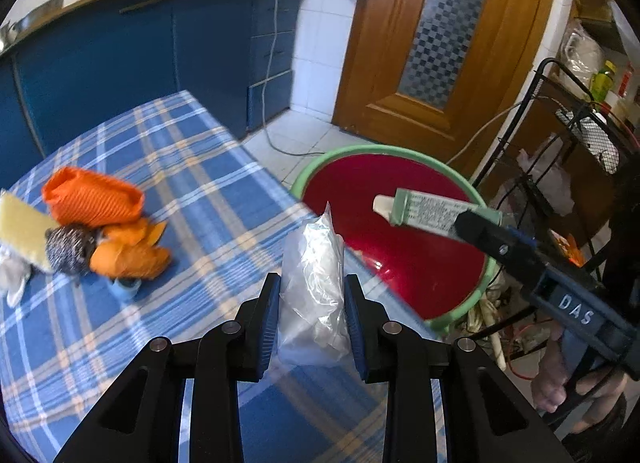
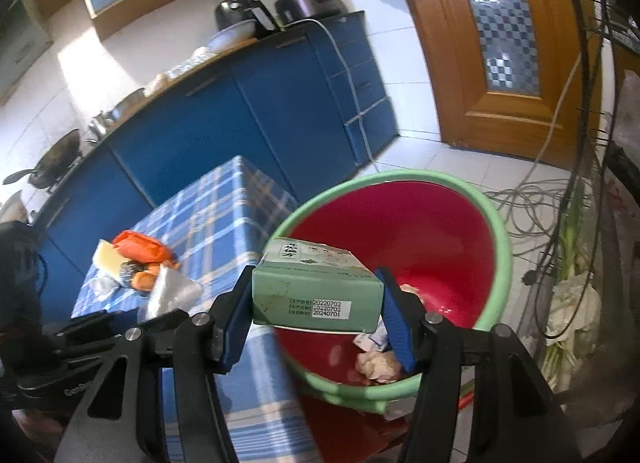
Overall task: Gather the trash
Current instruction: 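Open the right gripper to drop the box while the left drops the bag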
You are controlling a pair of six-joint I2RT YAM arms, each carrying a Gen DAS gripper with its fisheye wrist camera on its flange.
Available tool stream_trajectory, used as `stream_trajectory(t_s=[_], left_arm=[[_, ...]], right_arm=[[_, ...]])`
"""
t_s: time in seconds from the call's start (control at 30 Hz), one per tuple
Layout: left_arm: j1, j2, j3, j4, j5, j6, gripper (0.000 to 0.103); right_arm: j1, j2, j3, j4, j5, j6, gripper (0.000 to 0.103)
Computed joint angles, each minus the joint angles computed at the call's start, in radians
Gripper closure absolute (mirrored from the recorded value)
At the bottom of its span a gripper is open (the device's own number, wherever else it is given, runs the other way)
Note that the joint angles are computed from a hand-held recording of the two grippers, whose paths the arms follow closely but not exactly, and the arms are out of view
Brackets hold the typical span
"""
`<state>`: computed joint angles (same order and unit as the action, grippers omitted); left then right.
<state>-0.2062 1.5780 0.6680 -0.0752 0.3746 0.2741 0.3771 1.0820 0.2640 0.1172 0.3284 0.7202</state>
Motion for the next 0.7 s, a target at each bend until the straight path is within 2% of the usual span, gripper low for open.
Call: stream_trajectory(t_s=[0.43,0.7], left_arm=[[-0.087,0.111,0.106,0.017,-0.034,-0.071,0.071],[-0.120,0.183,0.155,0.026,-0.048,-0.100,0.071]], right_arm=[[-0.152,0.051,-0.041,0.058,-0.077,-0.035,0.041],[-0.180,-0.048,-0.063,0.045,-0.071,-0.064,0.038]])
